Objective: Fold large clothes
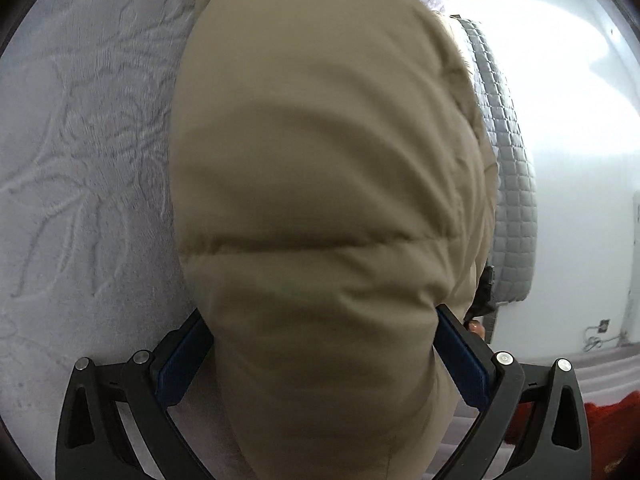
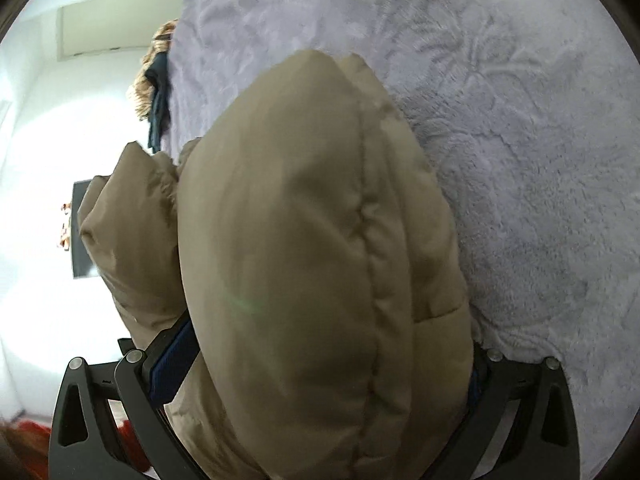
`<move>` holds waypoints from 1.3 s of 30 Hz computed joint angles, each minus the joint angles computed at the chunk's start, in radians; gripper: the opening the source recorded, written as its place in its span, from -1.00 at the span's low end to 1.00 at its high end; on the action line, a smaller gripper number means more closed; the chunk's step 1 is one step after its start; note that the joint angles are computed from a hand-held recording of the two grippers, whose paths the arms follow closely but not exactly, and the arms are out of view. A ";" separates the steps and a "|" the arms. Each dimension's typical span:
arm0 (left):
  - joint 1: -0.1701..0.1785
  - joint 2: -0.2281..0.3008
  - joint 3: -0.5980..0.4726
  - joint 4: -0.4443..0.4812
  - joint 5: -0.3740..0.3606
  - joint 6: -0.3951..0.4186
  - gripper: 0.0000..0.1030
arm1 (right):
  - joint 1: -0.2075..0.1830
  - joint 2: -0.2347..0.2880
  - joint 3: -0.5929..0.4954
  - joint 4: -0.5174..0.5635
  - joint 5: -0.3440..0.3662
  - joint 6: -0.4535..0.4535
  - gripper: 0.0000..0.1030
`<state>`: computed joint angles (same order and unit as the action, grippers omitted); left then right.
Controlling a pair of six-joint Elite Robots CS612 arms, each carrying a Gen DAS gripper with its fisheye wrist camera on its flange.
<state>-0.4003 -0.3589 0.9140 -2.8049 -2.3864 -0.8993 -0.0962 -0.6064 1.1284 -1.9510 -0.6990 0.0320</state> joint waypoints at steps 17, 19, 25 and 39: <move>0.016 -0.073 0.029 -0.121 0.094 0.072 0.63 | 0.048 -0.035 0.053 -0.311 0.156 0.210 -0.12; 0.030 -0.094 0.054 -0.134 0.108 0.095 0.63 | 0.067 -0.018 0.018 -0.333 0.166 0.230 -0.12; 0.083 -0.116 0.078 -0.120 0.152 0.135 0.63 | 0.139 0.064 -0.111 -0.386 0.170 0.303 -0.12; 0.137 -0.083 0.139 -0.144 0.193 0.040 0.68 | 0.234 0.217 -0.307 -0.340 0.118 0.412 -0.03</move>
